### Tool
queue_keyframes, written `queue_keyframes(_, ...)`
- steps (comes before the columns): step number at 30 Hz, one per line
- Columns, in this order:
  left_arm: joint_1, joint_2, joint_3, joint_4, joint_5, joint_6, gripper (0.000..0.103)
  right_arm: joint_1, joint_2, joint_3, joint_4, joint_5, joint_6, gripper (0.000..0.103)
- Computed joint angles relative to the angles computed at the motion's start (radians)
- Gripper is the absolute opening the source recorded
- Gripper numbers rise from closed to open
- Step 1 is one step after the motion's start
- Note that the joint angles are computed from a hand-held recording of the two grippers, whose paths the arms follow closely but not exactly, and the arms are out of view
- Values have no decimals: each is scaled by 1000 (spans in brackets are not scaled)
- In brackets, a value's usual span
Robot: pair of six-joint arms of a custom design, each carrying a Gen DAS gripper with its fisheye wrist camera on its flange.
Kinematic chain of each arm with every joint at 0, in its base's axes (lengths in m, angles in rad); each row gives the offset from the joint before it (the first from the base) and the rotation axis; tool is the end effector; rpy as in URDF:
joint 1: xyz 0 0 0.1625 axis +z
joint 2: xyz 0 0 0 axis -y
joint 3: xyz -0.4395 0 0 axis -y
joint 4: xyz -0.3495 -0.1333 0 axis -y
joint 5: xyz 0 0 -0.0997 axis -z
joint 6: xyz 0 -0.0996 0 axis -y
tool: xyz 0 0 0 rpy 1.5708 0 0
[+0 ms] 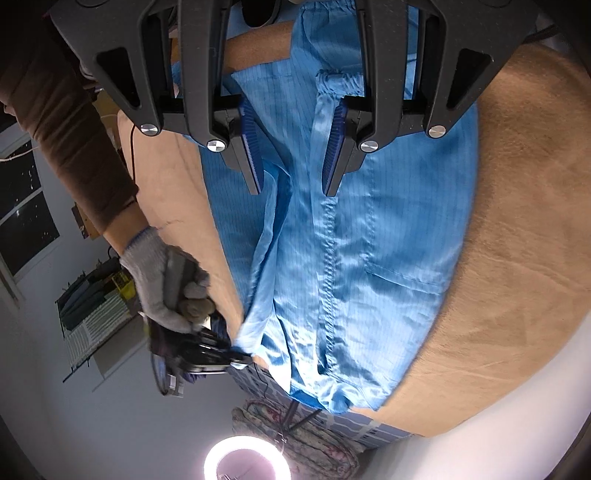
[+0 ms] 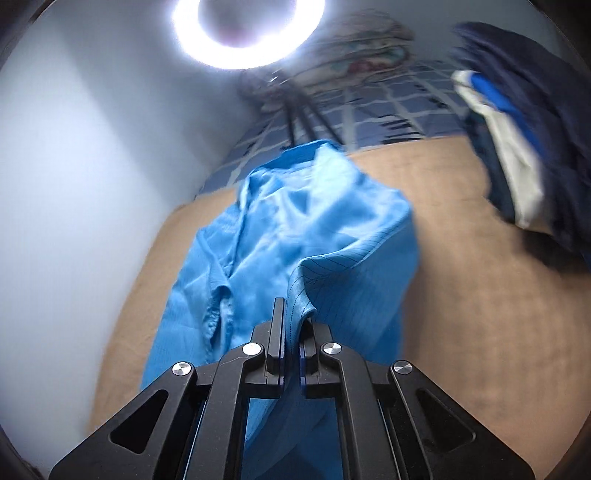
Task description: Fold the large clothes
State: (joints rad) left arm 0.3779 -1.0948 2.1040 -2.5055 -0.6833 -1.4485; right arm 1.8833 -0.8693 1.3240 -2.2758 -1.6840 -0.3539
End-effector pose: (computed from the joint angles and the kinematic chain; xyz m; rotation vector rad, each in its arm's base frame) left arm -0.3705 -0.3736 0.1872 -0.2867 2.5939 -1.1777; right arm 0.3371 -0.6464 0.2735 0.9613 -2.8428 0.3739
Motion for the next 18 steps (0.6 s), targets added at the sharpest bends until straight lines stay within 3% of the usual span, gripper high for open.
queue_keyframes(5, -1, -18, 9, -9, 3, -11, 33, 37, 74, -30, 42, -46, -17, 5)
queue_keyframes(8, -9, -23, -2, 28, 18, -15, 33, 37, 105, -43, 65, -35, -16, 9)
queue_keyframes(11, -17, -29, -8, 72, 32, -34, 33, 13, 109, -80, 144, 69, 18, 31)
queue_keyframes(14, -23, -40, -2, 86, 47, -57, 33, -2, 57, -58, 144, 157, 8, 33)
queue_keyframes(18, -38, -48, -9, 129, 61, -72, 33, -23, -49, -6, 145, 157, -11, 33)
